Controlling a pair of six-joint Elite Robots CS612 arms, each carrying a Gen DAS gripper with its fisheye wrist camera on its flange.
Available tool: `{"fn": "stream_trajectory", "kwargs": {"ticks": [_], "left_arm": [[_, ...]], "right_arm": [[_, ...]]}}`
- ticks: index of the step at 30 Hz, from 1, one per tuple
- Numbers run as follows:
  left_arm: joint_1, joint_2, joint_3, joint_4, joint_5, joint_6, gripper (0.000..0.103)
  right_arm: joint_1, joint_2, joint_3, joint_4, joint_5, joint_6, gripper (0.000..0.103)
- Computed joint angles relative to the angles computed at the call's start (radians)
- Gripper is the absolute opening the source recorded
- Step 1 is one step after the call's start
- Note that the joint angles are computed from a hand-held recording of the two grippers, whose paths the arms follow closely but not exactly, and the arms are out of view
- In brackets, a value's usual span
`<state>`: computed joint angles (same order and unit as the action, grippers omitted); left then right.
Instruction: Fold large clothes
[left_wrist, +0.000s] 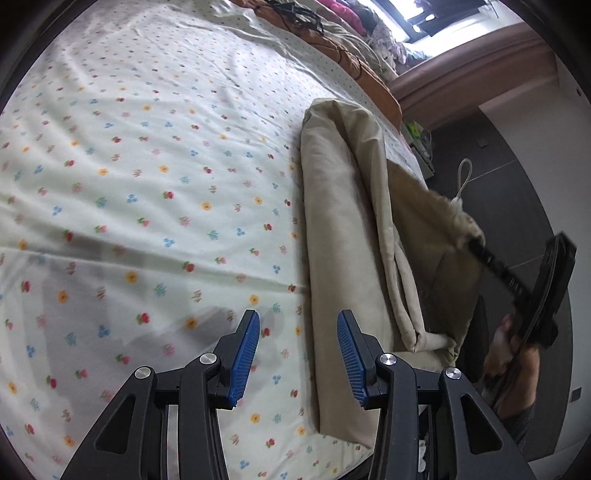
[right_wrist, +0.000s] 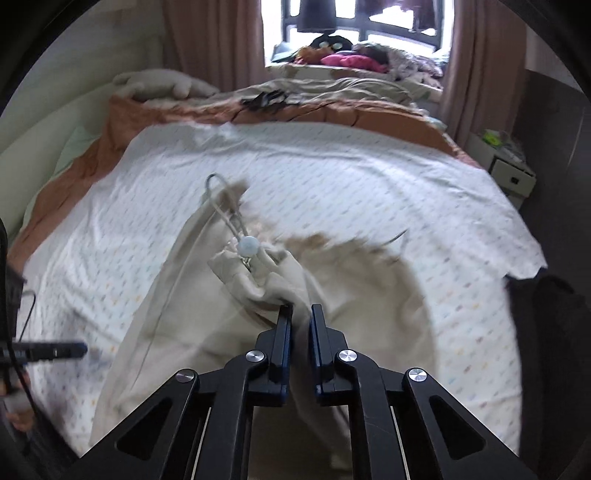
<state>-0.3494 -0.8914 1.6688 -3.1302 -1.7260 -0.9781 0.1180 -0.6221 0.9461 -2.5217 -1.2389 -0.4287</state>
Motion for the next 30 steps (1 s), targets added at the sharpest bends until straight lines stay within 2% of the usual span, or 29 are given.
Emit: {"fn": "stream_trajectory", "kwargs": {"ticks": [3,7,16,18,19,20,21,24,26,30], "left_arm": [[0.000,0.010,-0.025,0.020,-0.006,0.006,0.045],[-0.004,0.022,-0.059,0.049,-0.003,0.022,0.045],[-0.004,0.060,-0.128,0.129,-0.017,0.037,0.045],[-0.005,0.064,-0.135,0.130,-0.018,0.037,0.045],[-0.007,0.064,-0.136,0.133,-0.015,0.037,0.045],[-0.007,0.064,-0.138,0.135,-0.014,0.039,0.045],[-0.008,0.063,-0.138,0.135,-0.013,0.041,0.045],[-0.010,0.063,-0.137,0.128,-0.011,0.038,0.045],[-0.010,0.064,-0.136,0.119,-0.015,0.032,0.045],[-0.015,0.056,-0.120,0.096,-0.011,0.019,0.045]], "right_arm": [[-0.010,0.045,-0.095,0.043,-0.004,0.022,0.008],[-0.022,0.132,-0.252,0.140,-0.002,0.060,0.008],[-0.049,0.372,-0.646,0.387,-0.008,0.195,0.007],[-0.049,0.417,-0.729,0.447,-0.033,0.229,0.020],[-0.048,0.426,-0.744,0.459,-0.066,0.259,0.040],[-0.046,0.415,-0.721,0.439,-0.097,0.275,0.057],[-0.045,0.383,-0.657,0.384,-0.123,0.290,0.061],[-0.048,0.312,-0.523,0.285,-0.113,0.280,0.062],[-0.046,0.251,-0.414,0.212,-0.109,0.243,0.062],[-0.046,0.150,-0.246,0.137,-0.029,0.129,0.062]]}}
